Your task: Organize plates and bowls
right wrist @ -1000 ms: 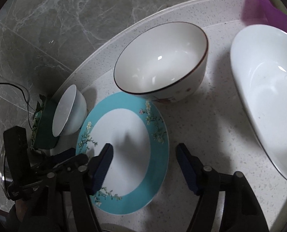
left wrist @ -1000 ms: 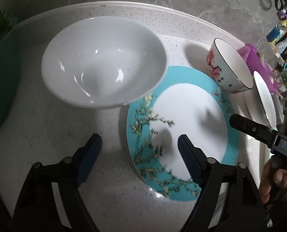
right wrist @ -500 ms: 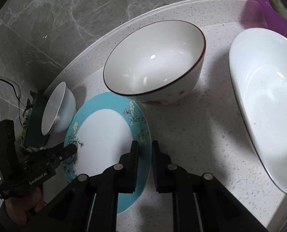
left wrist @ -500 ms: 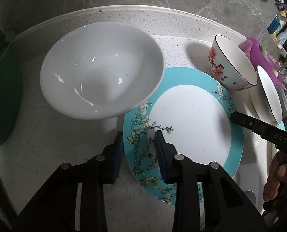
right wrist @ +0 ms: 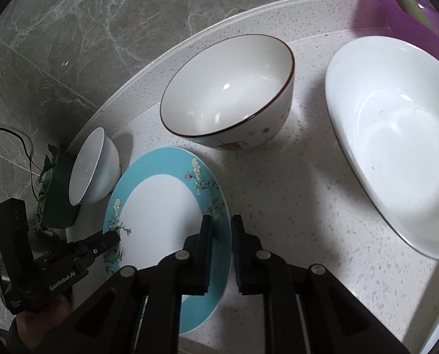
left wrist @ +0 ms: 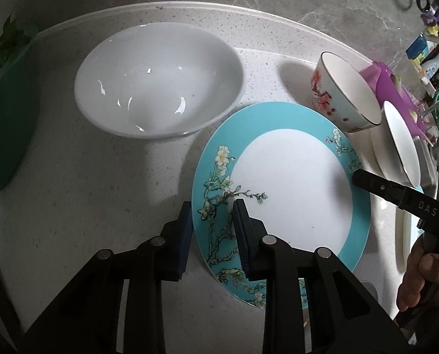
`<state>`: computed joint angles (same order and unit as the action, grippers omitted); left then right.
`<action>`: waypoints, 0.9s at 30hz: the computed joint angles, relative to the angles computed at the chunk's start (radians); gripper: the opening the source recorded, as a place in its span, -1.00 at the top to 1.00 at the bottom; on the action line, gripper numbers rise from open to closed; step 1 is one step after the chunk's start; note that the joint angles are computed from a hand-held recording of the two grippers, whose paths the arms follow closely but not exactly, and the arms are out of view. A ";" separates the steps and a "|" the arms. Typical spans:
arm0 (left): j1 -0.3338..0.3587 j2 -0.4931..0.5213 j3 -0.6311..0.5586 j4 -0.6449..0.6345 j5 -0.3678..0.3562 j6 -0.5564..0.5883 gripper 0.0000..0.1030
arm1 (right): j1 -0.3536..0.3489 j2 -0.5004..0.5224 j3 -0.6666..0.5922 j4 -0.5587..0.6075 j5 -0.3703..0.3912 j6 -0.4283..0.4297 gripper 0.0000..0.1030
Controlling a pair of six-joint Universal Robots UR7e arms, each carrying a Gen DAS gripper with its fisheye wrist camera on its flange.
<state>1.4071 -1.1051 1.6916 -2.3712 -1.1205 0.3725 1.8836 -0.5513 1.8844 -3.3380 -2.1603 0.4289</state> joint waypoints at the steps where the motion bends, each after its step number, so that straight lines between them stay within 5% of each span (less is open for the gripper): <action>1: -0.005 -0.007 0.006 0.003 -0.001 -0.006 0.53 | 0.005 -0.004 0.004 0.000 -0.003 0.005 0.71; 11: -0.055 -0.186 0.149 0.047 -0.022 -0.013 0.53 | 0.095 -0.064 0.085 -0.022 -0.035 0.056 0.71; 27: -0.081 -0.465 0.424 0.119 -0.009 -0.032 0.53 | 0.243 -0.088 0.287 -0.038 -0.075 0.277 0.72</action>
<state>1.3263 -1.5701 2.1160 -2.2521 -1.1298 0.3406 2.1269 -0.6393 2.1713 -3.3759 -2.2349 0.7057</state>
